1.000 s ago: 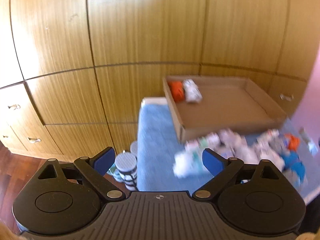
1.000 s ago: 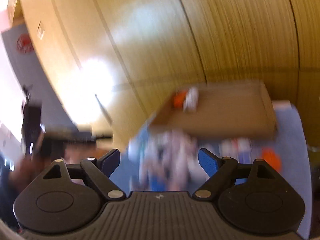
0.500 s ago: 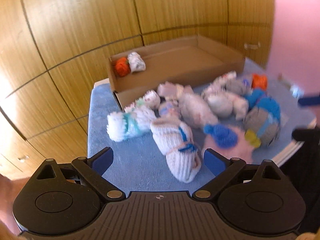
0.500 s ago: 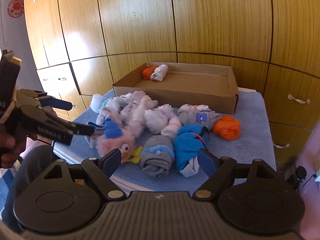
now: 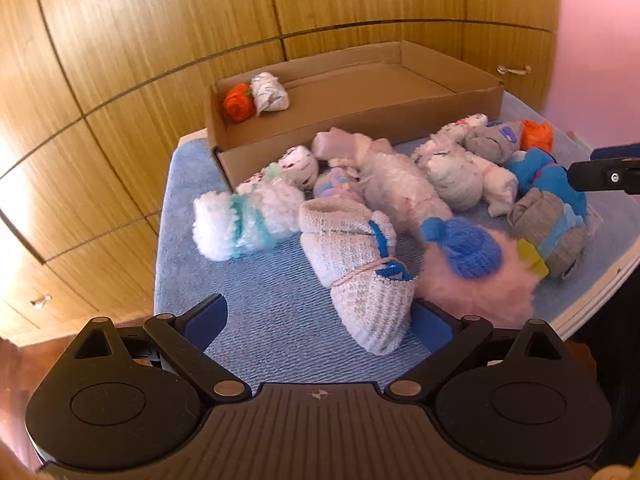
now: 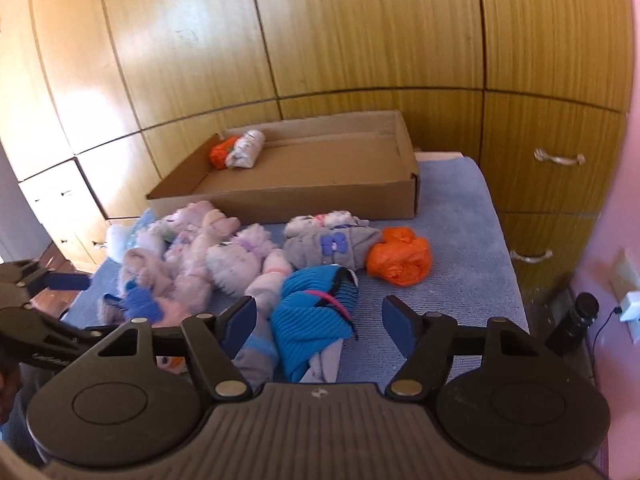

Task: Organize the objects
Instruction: 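Grasp the pink knit bundle with the left tool while the right tool grasps the blue sock bundle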

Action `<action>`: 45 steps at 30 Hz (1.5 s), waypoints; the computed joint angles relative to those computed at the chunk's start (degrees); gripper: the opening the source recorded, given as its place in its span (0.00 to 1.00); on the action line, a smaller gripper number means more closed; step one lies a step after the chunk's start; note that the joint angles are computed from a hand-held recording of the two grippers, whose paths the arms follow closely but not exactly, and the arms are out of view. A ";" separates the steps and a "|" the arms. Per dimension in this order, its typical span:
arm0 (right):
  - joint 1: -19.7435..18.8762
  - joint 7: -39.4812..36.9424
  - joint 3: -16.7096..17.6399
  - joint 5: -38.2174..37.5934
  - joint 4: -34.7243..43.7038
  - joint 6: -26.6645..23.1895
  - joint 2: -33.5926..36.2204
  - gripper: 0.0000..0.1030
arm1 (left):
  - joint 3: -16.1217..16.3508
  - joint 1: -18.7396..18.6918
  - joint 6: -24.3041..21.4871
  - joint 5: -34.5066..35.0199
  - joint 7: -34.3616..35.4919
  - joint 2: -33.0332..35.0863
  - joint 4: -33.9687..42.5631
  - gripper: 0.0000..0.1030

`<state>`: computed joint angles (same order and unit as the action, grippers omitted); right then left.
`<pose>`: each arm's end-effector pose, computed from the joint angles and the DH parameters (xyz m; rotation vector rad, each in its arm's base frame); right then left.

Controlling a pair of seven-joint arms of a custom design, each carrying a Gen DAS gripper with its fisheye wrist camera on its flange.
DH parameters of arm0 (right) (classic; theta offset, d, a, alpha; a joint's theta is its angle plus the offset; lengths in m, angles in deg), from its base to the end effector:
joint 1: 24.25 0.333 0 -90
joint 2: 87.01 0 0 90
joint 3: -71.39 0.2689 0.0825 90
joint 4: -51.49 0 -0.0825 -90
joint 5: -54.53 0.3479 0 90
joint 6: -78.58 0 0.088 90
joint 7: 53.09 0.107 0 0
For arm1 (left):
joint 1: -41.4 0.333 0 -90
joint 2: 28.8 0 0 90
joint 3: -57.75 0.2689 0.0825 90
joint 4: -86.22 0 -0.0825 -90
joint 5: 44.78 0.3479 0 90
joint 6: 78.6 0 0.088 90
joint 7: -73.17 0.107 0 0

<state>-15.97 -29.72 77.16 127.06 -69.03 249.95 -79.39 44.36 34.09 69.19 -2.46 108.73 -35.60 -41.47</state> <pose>0.5489 0.0664 0.3813 -1.7943 1.4603 -0.4626 0.4777 -0.1953 0.4404 -1.8011 1.7319 -0.4657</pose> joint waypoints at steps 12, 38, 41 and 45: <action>-1.50 9.41 1.66 -9.92 0.26 0.55 1.85 0.64 | 0.21 0.74 -0.34 -4.75 -4.32 -1.78 -0.82 0.94; -1.54 23.83 -0.27 -21.34 2.28 -5.23 3.21 0.61 | 2.01 -0.25 5.83 -13.23 6.87 3.97 2.73 0.49; -2.07 28.15 -0.44 -23.97 3.36 -7.84 3.87 0.61 | 2.27 -0.37 6.06 -15.63 8.14 4.44 3.12 0.49; -2.61 30.15 0.03 -26.12 4.35 -9.20 4.89 0.60 | 2.40 -0.49 6.13 -15.65 8.88 5.59 4.19 0.55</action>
<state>-18.58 0.43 77.18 100.94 -64.68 240.76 -74.50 46.76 33.60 75.32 -18.11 117.61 -30.01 -37.28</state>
